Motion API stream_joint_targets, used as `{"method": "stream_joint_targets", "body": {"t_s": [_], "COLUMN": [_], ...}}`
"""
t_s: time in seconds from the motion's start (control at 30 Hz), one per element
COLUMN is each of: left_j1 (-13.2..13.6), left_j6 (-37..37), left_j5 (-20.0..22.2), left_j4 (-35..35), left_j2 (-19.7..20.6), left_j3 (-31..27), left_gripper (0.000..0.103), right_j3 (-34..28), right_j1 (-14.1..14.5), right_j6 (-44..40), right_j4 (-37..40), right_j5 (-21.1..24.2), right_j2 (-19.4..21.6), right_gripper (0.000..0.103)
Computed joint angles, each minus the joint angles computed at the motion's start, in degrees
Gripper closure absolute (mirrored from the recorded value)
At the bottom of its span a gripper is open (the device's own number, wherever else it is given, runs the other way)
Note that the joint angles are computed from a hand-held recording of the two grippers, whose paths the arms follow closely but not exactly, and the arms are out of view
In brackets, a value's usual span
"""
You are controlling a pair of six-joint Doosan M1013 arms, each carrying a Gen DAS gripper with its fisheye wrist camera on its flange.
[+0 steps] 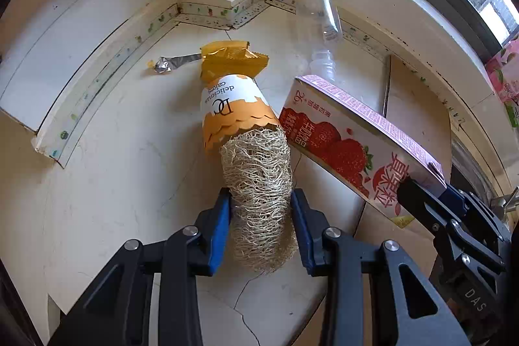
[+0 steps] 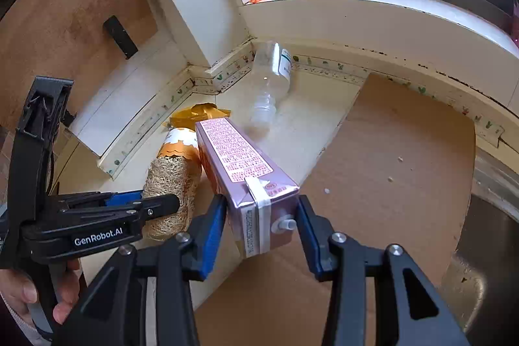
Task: Collect trash
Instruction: 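Grasp the pink juice carton with the right tool while the left tool grasps the loofah, then carry the loofah and carton down to the black bin and release both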
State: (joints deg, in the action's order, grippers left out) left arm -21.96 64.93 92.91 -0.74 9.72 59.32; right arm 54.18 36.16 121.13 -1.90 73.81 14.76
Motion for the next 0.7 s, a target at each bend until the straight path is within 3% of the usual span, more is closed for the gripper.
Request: {"method": "stream_joint_targets", "body": {"t_s": [0.23, 0.7], "left_j1": [0.95, 1.72], "left_j6": [1.25, 8.76], "left_j5": [-0.01, -0.87], "left_j4": [-1.00, -2.26], "left_j2": [-2.82, -9.16], "left_j3": [-0.48, -2.21], "left_gripper": [0.070, 0.070], "right_j3": [2.06, -0.87], "right_j1": [1.43, 10.13], "right_j6": [2.67, 15.57], "right_j4": [1.28, -10.69], "right_j5": [-1.12, 0.95], "right_j2": [-2.35, -4.54], "right_gripper": [0.060, 0.060]}}
